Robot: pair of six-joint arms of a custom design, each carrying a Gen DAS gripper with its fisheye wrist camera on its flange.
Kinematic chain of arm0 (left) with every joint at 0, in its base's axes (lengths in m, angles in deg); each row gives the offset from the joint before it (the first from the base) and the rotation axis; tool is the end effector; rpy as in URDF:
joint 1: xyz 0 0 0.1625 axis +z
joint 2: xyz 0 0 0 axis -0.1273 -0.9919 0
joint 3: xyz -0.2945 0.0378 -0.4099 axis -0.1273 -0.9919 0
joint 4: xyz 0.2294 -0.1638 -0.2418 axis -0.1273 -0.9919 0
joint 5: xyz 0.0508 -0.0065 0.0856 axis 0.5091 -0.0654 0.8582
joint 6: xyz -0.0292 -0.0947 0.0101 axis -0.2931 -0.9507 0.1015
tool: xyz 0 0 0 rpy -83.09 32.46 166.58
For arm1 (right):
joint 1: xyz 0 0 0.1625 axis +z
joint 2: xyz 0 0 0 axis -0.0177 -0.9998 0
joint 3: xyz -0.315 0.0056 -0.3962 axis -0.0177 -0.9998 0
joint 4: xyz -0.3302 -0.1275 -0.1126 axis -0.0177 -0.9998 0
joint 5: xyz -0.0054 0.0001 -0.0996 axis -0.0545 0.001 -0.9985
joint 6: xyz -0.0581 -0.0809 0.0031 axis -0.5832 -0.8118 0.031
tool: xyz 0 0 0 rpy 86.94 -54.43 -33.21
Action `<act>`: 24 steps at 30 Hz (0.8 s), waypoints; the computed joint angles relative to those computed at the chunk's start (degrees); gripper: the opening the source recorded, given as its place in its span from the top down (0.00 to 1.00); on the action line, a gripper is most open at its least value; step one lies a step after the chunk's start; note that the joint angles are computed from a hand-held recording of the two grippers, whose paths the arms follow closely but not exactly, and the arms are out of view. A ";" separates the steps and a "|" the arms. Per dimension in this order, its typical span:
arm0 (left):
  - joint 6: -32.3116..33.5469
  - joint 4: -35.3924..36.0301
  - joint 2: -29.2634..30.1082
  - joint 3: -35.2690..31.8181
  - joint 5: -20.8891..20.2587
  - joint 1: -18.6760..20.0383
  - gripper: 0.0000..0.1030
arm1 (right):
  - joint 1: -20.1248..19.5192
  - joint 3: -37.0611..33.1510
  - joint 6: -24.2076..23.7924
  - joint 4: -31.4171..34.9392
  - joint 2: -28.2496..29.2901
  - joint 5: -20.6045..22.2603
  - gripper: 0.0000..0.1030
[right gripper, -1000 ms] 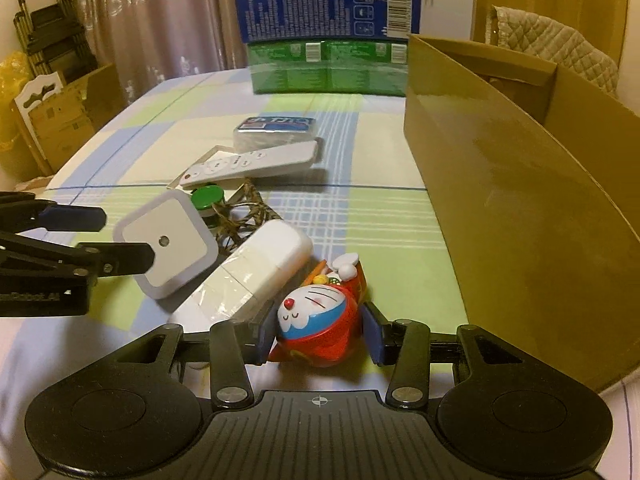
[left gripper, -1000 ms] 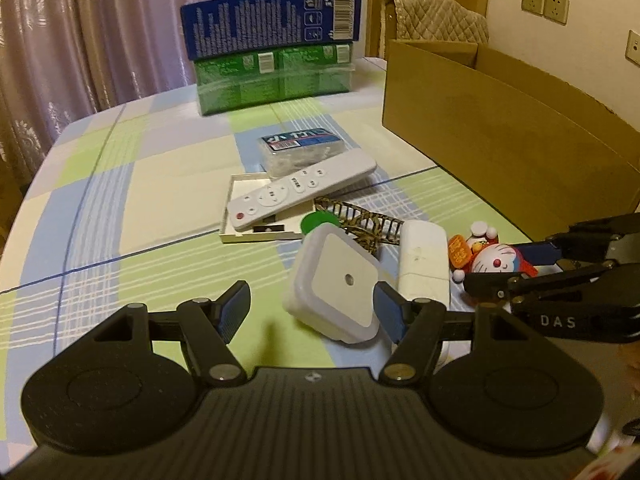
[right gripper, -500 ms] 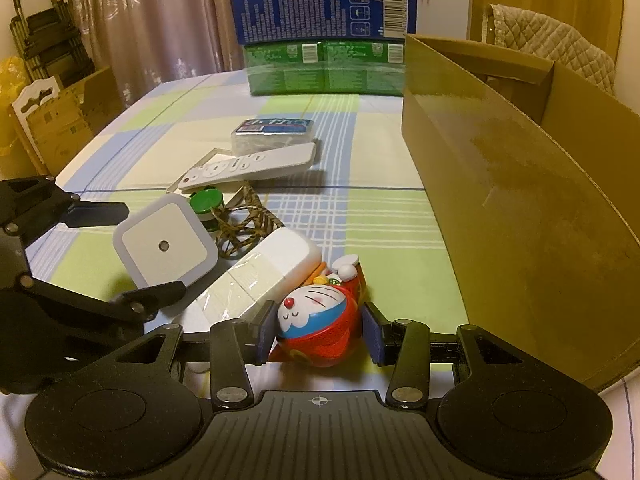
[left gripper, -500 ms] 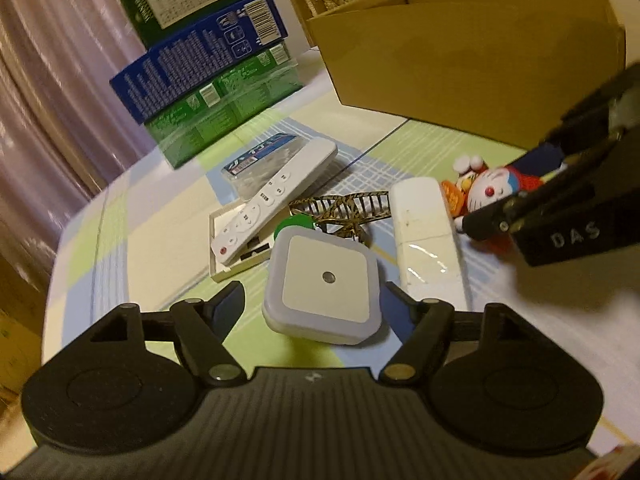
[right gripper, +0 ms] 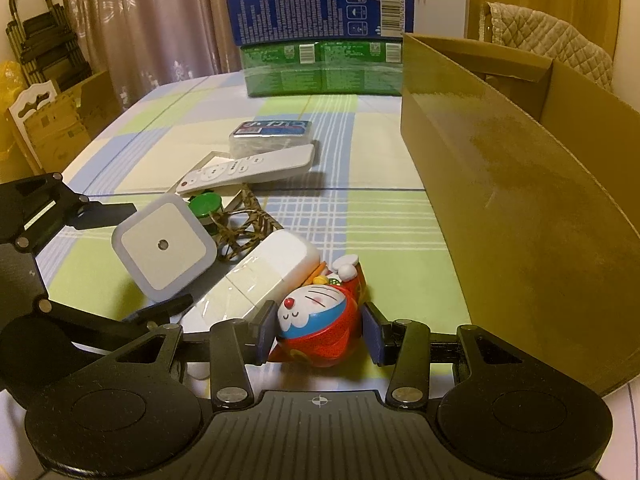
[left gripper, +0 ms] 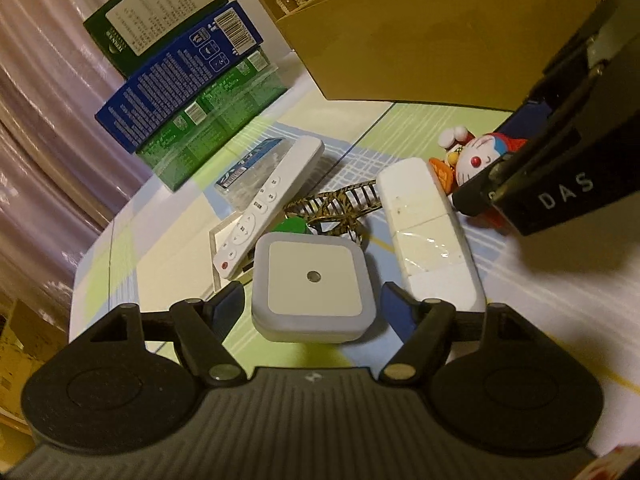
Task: Organize rigid objects
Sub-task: 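Grasp the Doraemon figure with the right gripper while the left gripper grasps the white night light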
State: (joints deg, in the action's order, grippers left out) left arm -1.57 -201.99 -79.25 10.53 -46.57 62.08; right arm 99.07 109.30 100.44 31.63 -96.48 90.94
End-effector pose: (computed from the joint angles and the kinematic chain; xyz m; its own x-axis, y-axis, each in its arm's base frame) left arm -0.2648 -0.6975 0.0389 0.0242 0.7365 -0.6760 0.9839 0.1020 0.1464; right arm 0.1653 -0.6308 0.2094 -0.7644 0.0448 0.6432 -0.4171 0.7265 -0.5462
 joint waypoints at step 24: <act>-33.98 11.46 -5.41 -3.19 -4.88 0.92 0.40 | 2.27 3.14 -5.04 -8.47 -2.51 -0.68 0.60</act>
State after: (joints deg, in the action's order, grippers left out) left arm -35.55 -190.53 -84.66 7.34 -51.45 63.01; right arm 101.34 112.43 95.40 23.16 -98.99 90.25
